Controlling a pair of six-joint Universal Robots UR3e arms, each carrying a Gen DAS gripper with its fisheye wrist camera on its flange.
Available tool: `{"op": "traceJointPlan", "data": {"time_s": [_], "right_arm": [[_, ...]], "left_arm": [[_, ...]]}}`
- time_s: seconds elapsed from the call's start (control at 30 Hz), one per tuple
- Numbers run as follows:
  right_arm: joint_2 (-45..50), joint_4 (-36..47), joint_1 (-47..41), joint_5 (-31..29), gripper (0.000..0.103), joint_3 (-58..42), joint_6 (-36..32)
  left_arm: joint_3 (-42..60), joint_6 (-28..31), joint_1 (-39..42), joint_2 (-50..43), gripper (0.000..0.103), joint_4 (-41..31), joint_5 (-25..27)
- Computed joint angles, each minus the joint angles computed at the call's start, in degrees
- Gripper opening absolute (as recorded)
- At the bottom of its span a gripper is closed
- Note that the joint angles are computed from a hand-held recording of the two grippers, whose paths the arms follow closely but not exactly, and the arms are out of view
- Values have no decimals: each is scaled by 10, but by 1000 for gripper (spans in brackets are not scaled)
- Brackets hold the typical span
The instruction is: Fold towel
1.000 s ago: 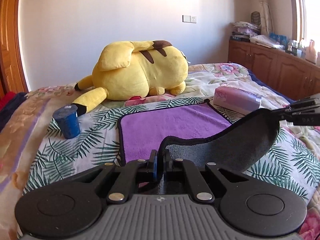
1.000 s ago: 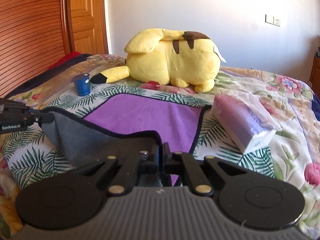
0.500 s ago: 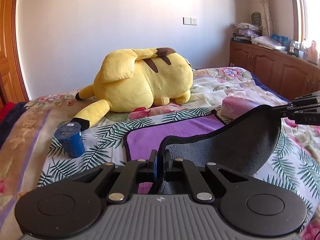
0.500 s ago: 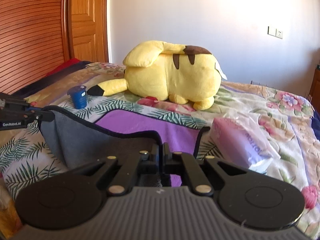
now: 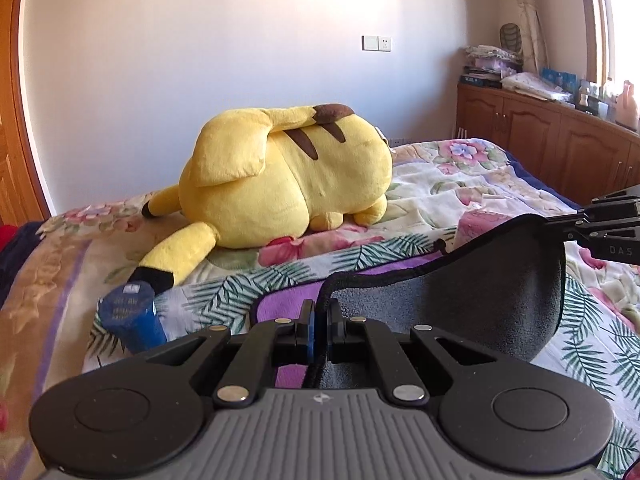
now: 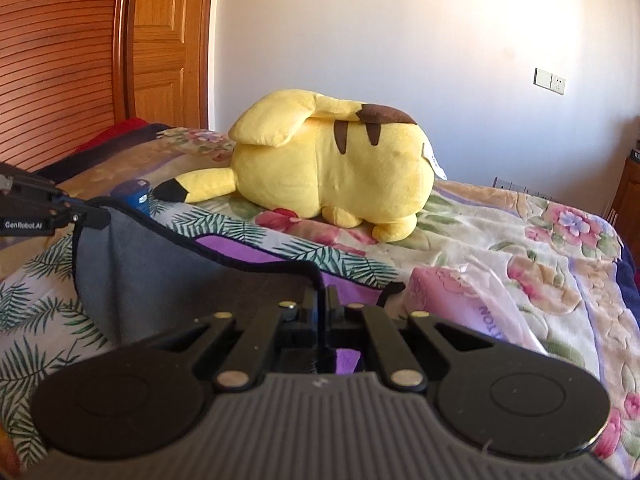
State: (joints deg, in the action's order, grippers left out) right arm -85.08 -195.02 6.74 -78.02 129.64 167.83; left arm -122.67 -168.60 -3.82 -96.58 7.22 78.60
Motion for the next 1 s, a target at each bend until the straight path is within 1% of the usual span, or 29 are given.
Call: {"op": "traceJointPlan", "data": {"time_s": [0.27, 0.4, 0.53, 0.63, 0.8, 1.0], "right_arm": [[57, -6, 13, -24, 3, -69, -12], [81, -10, 9, -28, 3, -100, -1], [104, -1, 6, -31, 3, -132, -6], [123, 4, 8, -38, 3, -157, -11], [151, 2, 11, -49, 3, -184, -18], [201, -5, 22, -77, 3, -225, -22]], "left_arm": [[71, 11, -5, -62, 0, -2, 17], [112, 4, -6, -93, 0, -12, 25], [150, 20, -11, -120, 0, -19, 33], [177, 19, -10, -137, 0, -26, 31], [223, 19, -16, -173, 0, -33, 47], [275, 13, -20, -231, 0, -37, 59]]}}
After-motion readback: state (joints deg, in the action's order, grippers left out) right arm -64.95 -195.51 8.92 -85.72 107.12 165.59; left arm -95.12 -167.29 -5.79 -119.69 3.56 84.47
